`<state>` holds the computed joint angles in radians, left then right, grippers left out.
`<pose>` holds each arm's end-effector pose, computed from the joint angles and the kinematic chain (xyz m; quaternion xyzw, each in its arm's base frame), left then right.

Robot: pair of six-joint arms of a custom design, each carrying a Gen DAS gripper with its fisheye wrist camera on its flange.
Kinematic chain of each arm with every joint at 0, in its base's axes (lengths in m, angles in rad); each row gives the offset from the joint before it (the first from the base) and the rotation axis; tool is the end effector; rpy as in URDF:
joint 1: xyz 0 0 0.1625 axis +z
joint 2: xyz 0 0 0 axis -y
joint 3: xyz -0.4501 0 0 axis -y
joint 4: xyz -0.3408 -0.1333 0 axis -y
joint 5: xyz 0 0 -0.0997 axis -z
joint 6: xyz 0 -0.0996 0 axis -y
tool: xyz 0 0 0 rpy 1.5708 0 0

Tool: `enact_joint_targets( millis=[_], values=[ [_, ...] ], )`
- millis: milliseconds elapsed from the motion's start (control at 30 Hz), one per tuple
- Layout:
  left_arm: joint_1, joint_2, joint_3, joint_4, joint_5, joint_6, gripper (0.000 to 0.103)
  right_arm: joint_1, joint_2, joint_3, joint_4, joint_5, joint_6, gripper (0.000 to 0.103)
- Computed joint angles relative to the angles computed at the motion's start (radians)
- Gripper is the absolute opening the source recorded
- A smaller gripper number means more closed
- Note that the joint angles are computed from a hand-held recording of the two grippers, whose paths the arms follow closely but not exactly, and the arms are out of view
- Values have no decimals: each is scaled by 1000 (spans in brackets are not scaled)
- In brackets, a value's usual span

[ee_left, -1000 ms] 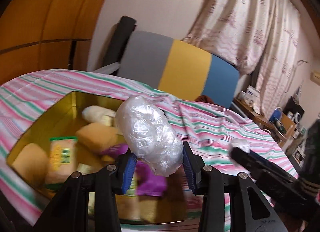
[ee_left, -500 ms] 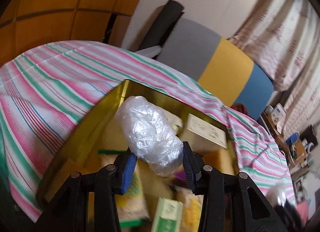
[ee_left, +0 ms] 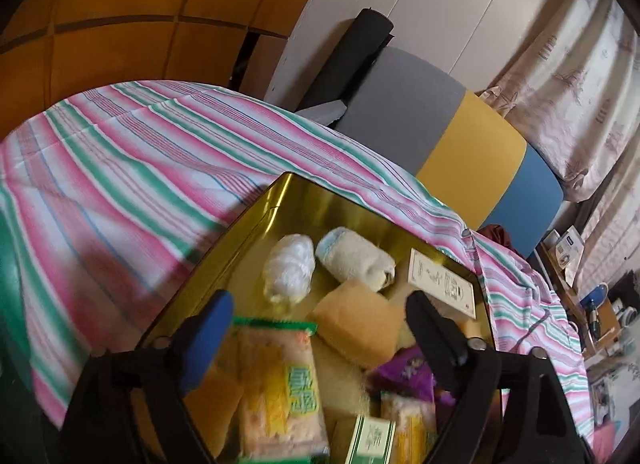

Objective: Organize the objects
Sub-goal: 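Open the left gripper over the tin while the right releases its ball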

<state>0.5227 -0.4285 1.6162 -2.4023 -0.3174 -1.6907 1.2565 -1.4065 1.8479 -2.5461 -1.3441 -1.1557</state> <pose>-0.4229 -0.5067 -0.0305 -0.1532 0.7892 -0.5368 0.2561 -0.0118 -0.5398 0.4281 0.4186 -0.8626 0.2676 0.0948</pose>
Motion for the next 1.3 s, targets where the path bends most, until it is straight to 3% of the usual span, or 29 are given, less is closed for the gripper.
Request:
enact_joint_targets(
  millis=[167,300,400,600,900,1100,1300],
  values=[
    [-46,-8,-63,442,4,-300,103,11,7,3,5,-17,0,60],
    [-68,-1,-121,664,-26,-409,103,32,23,-8,13,-40,7,60],
    [-79,0,-120,673,-40,-398,103,58,44,-24,16,-61,19,60],
    [-93,4,-179,910,-76,-562,103,102,85,-39,-21,-79,22,60],
    [-94,5,-163,854,-124,-527,103,173,175,-91,-64,-167,70,61],
    [-97,34,-266,1100,-184,-670,103,196,190,-83,7,-205,63,62],
    [-99,18,-247,1105,-231,-703,103,210,211,-56,26,-254,61,62]
  ],
)
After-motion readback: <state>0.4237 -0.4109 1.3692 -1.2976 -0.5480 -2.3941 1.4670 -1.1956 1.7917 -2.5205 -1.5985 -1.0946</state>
